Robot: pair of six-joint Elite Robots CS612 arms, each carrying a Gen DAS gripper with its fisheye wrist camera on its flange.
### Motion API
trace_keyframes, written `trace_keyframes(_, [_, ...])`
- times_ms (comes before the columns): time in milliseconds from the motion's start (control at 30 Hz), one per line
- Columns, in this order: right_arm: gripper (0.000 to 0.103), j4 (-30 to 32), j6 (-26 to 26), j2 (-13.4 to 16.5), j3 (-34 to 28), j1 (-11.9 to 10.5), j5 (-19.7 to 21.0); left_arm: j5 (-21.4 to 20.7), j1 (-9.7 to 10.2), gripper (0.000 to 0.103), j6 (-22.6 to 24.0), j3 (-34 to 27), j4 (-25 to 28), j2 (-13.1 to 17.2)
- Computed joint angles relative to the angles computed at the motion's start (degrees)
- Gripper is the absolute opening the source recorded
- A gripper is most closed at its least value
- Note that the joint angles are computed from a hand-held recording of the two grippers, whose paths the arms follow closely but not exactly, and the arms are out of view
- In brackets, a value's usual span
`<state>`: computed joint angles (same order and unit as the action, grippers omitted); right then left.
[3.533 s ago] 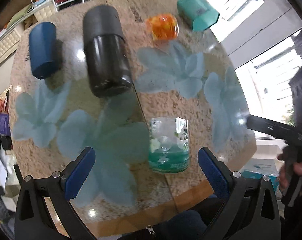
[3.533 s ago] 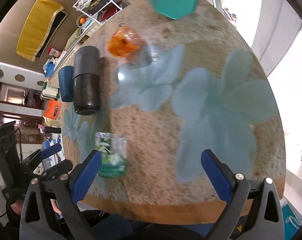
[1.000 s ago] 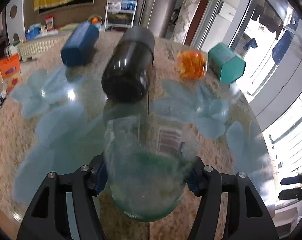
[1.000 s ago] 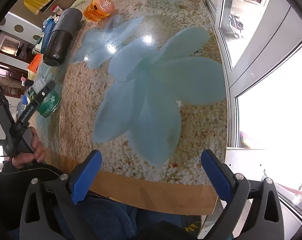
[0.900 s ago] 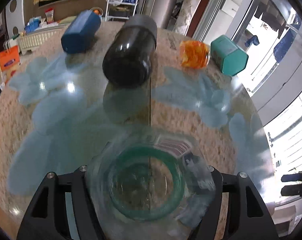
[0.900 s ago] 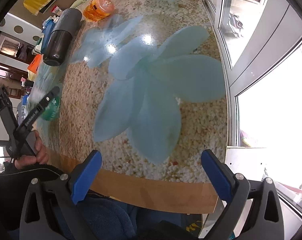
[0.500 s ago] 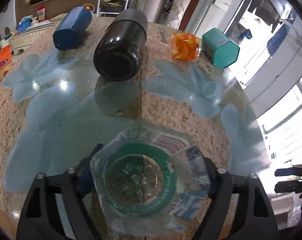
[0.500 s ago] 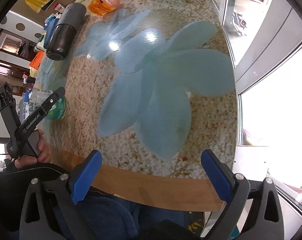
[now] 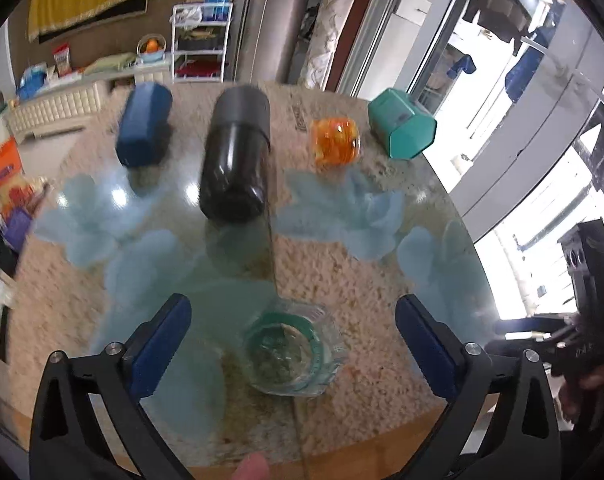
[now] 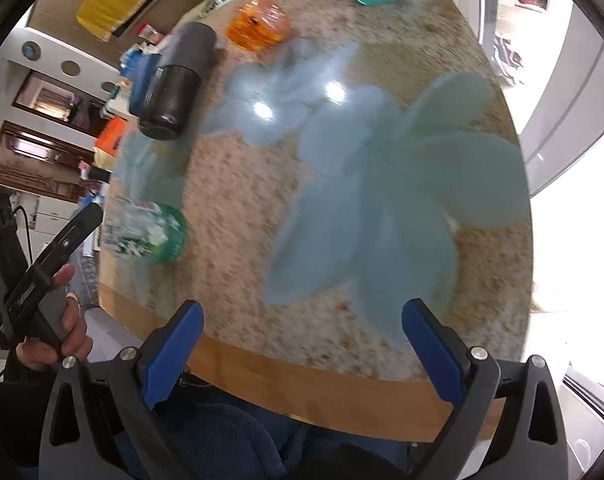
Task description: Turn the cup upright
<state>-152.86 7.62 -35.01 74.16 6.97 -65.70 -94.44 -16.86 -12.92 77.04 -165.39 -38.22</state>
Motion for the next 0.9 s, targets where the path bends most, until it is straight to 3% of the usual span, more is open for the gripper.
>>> trace_keyframes(167, [0.1, -3.4, 0.2, 0.8, -2.3, 0.7, 2.9, 3.1, 0.45, 0.103, 5.0, -0.4, 6.0, -2.2])
trace_keyframes(400, [0.103, -9.7, -0.3, 0.7, -4.7, 2.5, 1.3, 3.7, 2.27, 0.103, 5.8, -1.6, 9.2, -4.2])
trace_keyframes(600, [0.103, -13.6, 1.9, 0.2, -6.1, 4.9, -3.6, -0.4, 4.09, 0.103, 10.0, -4.0, 11.9, -4.0])
trace_keyframes(900, [0.103, -15.9, 6.4, 0.3, -6.1, 8.4, -14.9, -8.6, 6.33, 0.103, 16.0, -6.8, 14.4, -2.5])
